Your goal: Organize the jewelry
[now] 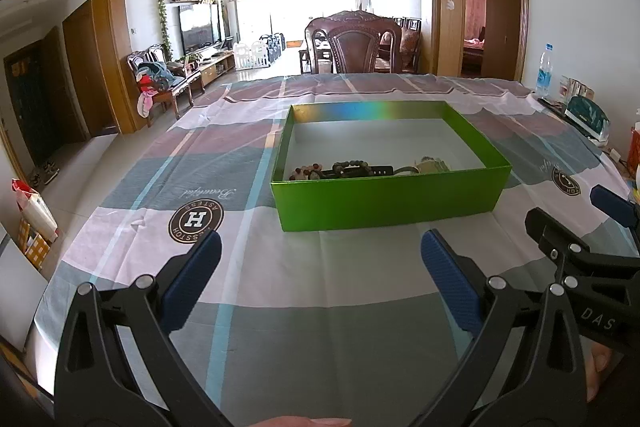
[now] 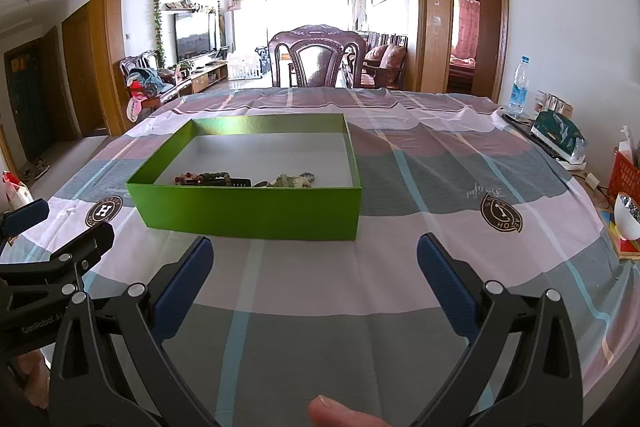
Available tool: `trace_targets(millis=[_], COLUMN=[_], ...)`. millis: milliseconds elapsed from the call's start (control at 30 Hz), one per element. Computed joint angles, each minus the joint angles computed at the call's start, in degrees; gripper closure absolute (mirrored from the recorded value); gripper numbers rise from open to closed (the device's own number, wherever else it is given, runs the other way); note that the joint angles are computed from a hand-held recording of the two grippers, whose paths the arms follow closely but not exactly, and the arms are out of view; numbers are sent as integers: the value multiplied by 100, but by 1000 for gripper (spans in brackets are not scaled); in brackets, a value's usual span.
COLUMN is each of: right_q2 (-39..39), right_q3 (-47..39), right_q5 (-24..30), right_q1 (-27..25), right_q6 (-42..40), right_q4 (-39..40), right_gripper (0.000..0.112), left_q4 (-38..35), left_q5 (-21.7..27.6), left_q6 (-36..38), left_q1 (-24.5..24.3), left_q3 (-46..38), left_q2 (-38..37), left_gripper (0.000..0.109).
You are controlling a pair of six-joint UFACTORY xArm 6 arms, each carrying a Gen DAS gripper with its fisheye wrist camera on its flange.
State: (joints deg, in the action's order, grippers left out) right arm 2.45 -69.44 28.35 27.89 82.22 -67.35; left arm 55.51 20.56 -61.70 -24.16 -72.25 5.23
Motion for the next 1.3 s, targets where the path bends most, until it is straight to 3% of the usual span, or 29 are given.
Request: trace_targets(millis=[967, 1300], right_q2=[9, 78], right_q3=[32, 37], right_q5=[-8, -46], right_q1=[-27, -63], right_q6=[-16, -132], right_q4=[23, 206], right_gripper=[13, 13], left_q4=[99, -423], left_q5=[70, -74], left_q6=[-30, 385], left_q1=[-22, 36], left_q3=[-2, 38], left_q2=[-11, 106], left_gripper=[10, 10])
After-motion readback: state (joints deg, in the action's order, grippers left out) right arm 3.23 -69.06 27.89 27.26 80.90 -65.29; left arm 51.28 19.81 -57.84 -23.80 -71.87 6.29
